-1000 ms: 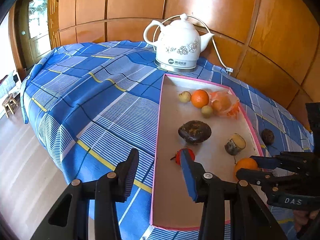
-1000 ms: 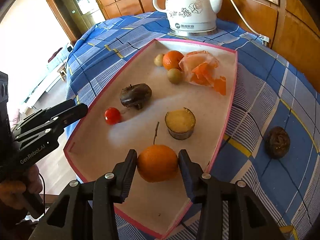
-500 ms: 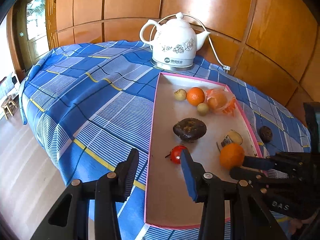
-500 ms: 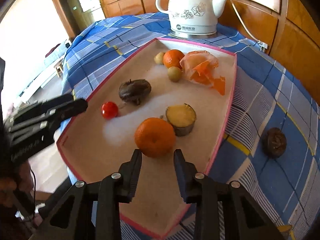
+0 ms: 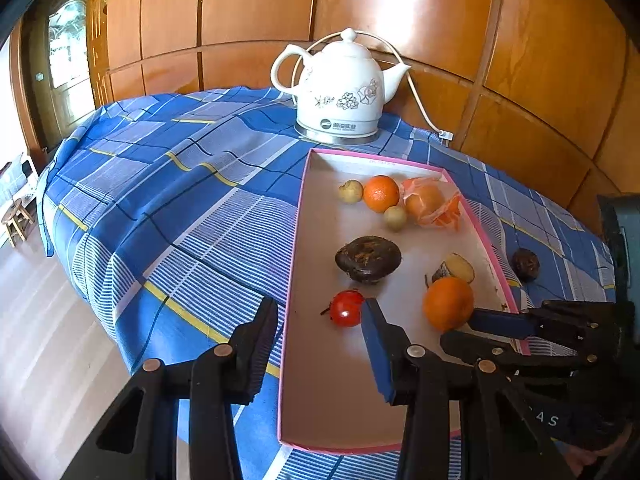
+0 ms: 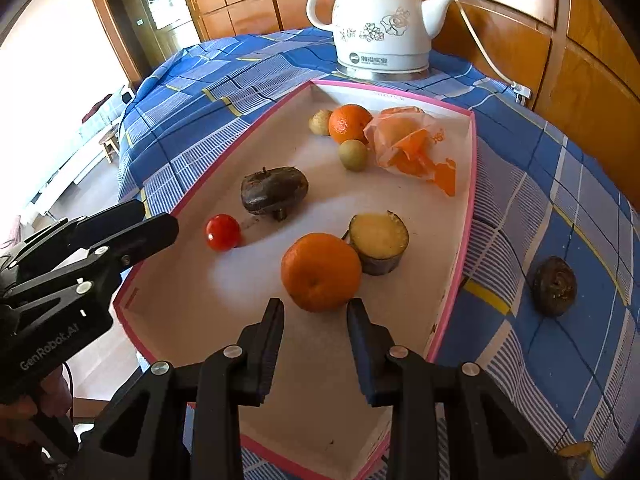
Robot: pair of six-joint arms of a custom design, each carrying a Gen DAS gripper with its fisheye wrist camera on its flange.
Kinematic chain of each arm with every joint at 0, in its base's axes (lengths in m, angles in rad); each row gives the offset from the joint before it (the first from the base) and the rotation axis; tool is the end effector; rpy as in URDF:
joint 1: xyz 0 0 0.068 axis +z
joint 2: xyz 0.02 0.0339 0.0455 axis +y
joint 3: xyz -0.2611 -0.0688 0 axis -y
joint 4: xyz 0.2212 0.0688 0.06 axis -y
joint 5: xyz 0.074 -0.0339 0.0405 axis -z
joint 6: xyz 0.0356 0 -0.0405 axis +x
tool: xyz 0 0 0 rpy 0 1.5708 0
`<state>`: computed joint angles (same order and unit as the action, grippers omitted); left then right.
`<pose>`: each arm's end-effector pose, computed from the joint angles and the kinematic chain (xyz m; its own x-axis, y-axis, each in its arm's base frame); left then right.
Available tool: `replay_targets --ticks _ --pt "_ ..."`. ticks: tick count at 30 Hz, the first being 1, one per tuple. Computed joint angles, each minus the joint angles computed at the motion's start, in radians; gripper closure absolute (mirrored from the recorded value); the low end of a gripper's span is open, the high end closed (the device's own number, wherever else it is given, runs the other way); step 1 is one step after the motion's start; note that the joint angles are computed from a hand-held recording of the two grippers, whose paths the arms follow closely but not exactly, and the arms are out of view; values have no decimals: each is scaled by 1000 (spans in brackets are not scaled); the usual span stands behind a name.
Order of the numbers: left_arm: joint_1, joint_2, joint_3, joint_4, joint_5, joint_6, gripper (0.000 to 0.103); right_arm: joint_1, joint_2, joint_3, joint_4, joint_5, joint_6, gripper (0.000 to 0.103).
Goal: Organize fruits
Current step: 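Move both grippers back out of the tray toward the cloth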
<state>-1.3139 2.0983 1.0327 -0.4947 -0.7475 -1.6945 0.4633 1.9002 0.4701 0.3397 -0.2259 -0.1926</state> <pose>0.1027 -0.2957 0.0745 -0.6708 -0.3111 -0.6733 -0.3394 0.9359 -0.0943 0.2157 0.1167 0.0536 -0.6776 -0.5470 -0.4916 -0.6702 0.7345 0.1065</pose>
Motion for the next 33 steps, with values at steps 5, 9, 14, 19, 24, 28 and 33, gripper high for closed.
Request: replay_targets --ticks 5,9,14,19,24,28,33 --pt "-7 6 15 -4 -4 6 59 8 -36 -35 10 2 -2 70" --pt "-10 11 26 -9 -6 9 59 7 -54 -49 12 3 0 70" --pt "-12 14 32 -10 -7 13 59 -7 -92 -69 6 -3 -1 70" --pt "-14 23 48 -18 -10 20 59 -37 -146 -87 -12 -12 -6 70" --pt "-15 30 60 -19 -10 30 58 -79 -208 -103 -40 -22 -18 70" --pt "-18 35 73 -27 -14 39 58 -113 -253 -118 -61 -22 -47 70" --pt "-19 43 86 -17 -11 62 58 -193 -303 -121 -112 -38 -114 70"
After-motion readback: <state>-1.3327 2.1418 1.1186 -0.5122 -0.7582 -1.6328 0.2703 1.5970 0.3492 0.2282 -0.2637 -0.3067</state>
